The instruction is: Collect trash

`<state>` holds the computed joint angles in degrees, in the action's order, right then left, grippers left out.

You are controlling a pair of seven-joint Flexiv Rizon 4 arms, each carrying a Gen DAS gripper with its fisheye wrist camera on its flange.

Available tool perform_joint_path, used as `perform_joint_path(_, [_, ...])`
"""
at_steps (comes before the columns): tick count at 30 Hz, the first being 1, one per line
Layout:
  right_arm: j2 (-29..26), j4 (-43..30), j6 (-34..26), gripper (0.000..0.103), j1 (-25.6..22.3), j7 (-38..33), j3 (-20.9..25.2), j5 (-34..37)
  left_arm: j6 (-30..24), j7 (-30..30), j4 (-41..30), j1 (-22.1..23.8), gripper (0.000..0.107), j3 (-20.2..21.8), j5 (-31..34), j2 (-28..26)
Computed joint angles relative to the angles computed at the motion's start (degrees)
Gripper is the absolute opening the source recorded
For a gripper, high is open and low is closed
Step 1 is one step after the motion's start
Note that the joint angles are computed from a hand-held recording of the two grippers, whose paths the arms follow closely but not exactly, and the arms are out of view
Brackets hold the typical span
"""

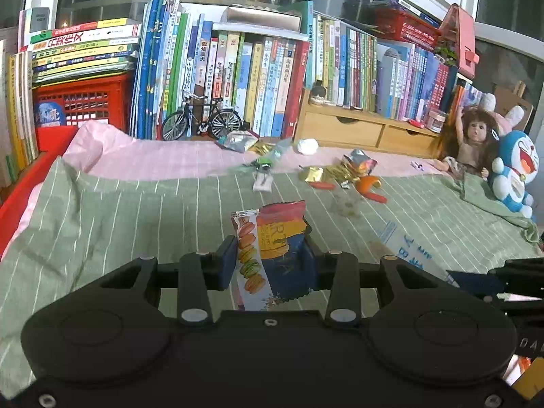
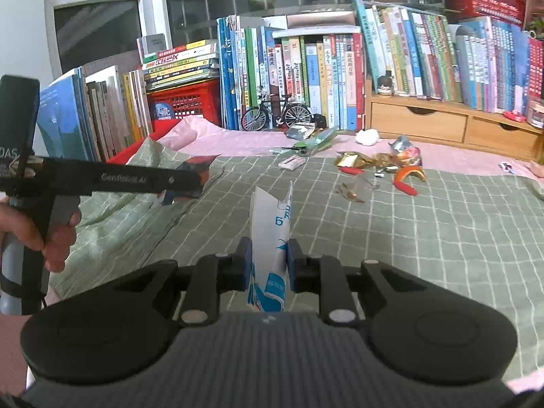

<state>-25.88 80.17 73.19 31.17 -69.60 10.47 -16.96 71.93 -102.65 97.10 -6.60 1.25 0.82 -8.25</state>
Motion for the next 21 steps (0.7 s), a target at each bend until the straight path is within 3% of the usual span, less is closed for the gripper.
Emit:
perform_joint_path(6, [4.50, 7.42, 2.35, 0.026, 1.08, 5.33, -2.55, -3.16, -0.16, 0.42, 5.70, -0.92, 0.038, -1.09, -2.08, 3.98])
perform_joint_path(21, [12.11, 20.08, 4.95, 0.026, -1.18, 12.68, -1.00, -8.31, 0.75, -6.67, 15.22, -1.90, 0.037, -3.10, 3.34, 11.76])
